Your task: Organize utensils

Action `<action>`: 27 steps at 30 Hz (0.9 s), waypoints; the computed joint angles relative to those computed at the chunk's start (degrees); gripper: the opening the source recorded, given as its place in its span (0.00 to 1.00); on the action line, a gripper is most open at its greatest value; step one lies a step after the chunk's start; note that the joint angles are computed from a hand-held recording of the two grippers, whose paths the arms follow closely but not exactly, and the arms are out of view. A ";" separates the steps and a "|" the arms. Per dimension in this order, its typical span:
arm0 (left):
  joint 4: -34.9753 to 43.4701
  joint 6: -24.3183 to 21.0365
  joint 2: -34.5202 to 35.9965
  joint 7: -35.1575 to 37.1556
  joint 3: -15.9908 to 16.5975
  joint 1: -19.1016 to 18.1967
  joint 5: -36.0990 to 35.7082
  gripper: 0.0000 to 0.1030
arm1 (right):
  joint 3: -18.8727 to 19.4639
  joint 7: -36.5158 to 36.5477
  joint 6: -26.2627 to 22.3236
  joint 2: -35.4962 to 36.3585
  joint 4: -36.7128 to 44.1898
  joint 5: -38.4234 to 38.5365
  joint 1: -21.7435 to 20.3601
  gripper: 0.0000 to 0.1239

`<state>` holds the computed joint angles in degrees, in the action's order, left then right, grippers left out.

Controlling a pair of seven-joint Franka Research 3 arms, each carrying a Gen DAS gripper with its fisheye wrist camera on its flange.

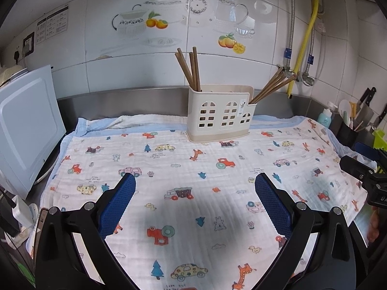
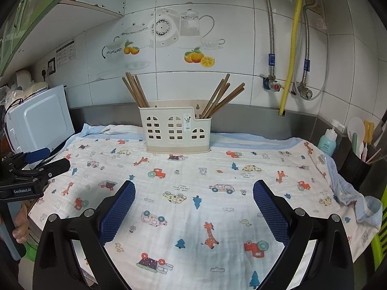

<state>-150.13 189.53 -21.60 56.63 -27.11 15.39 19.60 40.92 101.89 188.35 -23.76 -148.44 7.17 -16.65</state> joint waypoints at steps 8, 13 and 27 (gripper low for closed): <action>-0.31 0.13 -0.11 0.09 0.23 -0.29 -0.38 0.95 | 0.09 0.03 0.10 -0.08 -0.13 0.06 0.05 0.76; -0.40 0.21 0.08 0.46 1.48 -1.59 -0.43 0.95 | 0.11 0.00 0.15 -0.06 -0.14 0.10 0.03 0.76; -0.31 -0.07 0.06 -0.07 1.26 -1.78 -0.42 0.95 | 0.12 0.19 0.18 -0.26 -0.26 0.21 0.17 0.76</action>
<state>-150.44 189.45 -21.54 56.56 -25.85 13.62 19.17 41.04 102.09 188.52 -24.02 -148.71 7.38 -16.48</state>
